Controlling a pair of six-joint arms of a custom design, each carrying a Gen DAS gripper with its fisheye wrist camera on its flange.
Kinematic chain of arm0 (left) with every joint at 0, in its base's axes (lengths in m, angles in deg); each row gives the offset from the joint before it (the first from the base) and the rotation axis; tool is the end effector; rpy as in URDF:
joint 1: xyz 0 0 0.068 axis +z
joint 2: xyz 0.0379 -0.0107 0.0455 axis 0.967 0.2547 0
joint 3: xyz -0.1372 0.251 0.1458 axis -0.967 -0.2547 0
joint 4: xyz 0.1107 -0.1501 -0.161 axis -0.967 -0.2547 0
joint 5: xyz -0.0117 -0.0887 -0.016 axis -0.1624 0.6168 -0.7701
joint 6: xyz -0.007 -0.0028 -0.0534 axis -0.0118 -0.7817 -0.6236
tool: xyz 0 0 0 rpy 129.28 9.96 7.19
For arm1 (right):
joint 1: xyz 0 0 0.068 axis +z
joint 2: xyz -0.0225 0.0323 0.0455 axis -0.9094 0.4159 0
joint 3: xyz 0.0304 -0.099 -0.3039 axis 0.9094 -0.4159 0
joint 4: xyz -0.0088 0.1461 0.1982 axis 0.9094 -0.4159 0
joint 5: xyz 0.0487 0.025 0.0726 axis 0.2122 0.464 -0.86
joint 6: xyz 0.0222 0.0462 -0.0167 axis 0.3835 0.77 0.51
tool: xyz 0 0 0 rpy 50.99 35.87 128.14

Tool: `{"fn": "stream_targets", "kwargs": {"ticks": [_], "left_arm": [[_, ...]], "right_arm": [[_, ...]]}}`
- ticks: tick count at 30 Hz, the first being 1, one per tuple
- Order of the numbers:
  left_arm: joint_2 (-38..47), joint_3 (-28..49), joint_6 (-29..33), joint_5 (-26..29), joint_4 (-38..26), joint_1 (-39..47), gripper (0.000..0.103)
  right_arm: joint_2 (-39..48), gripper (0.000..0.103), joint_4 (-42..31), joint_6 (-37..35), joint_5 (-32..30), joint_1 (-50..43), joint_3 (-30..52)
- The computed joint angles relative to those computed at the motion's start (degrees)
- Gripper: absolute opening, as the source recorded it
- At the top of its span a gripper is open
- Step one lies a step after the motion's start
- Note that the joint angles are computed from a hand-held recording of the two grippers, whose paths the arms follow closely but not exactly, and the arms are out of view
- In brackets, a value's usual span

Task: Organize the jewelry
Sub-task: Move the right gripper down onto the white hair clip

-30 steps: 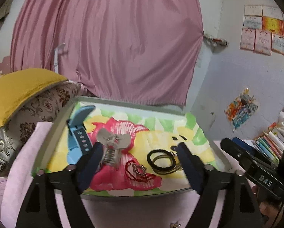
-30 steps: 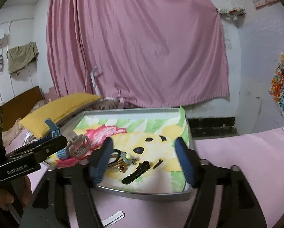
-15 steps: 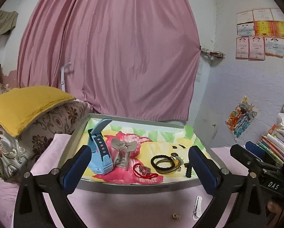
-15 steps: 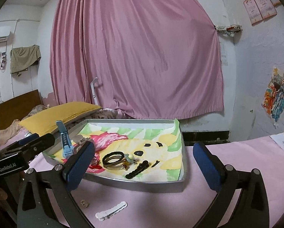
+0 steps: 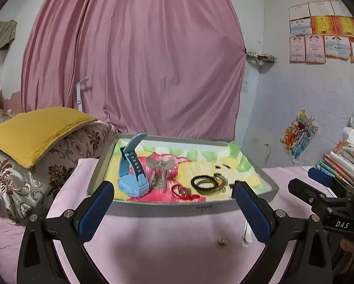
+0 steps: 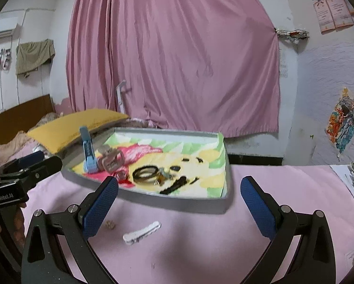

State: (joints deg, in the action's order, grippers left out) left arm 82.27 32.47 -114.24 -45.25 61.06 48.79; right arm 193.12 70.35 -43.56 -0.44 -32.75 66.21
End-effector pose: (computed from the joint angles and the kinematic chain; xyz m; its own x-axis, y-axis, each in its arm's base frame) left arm 0.1943 -0.0749 0.1226 -0.3526 -0.2513 -0.9014 -0.2447 0.9545 -0.1704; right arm 0.2898 0.1850 0.1217 -0.3903 -0.1978 -0.8992 -0.5073 0.8612 0.0308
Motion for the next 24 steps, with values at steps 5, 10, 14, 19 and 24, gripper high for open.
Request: {"fn": "stream_targets", "kwargs": {"ticks": [5,10,14,19,24], "left_arm": [[-1.1,0.4,-1.7,2.0,-5.0,0.7,0.102],[-1.7,2.2,-3.1,4.9,-11.5,2.0,0.102],[-1.5,4.1,-4.2,8.7,-16.6,3.8,0.102],[-0.3,5.1,-5.2,13.0,-18.8,6.1,0.102],[-0.2,6.3,-5.3,15.0,-21.7,7.2,0.102]], "right_arm": [[-0.3,0.101,-6.7,-1.1,-0.5,0.5,2.0],[0.6,0.101,-15.8,-2.0,-0.9,1.0,6.0],[2.3,0.101,-22.3,-3.3,-1.4,1.5,9.5],[4.2,0.101,-28.2,-5.3,0.3,3.1,13.1],[5.5,0.101,-33.4,-6.0,0.8,3.8,16.7]]}}
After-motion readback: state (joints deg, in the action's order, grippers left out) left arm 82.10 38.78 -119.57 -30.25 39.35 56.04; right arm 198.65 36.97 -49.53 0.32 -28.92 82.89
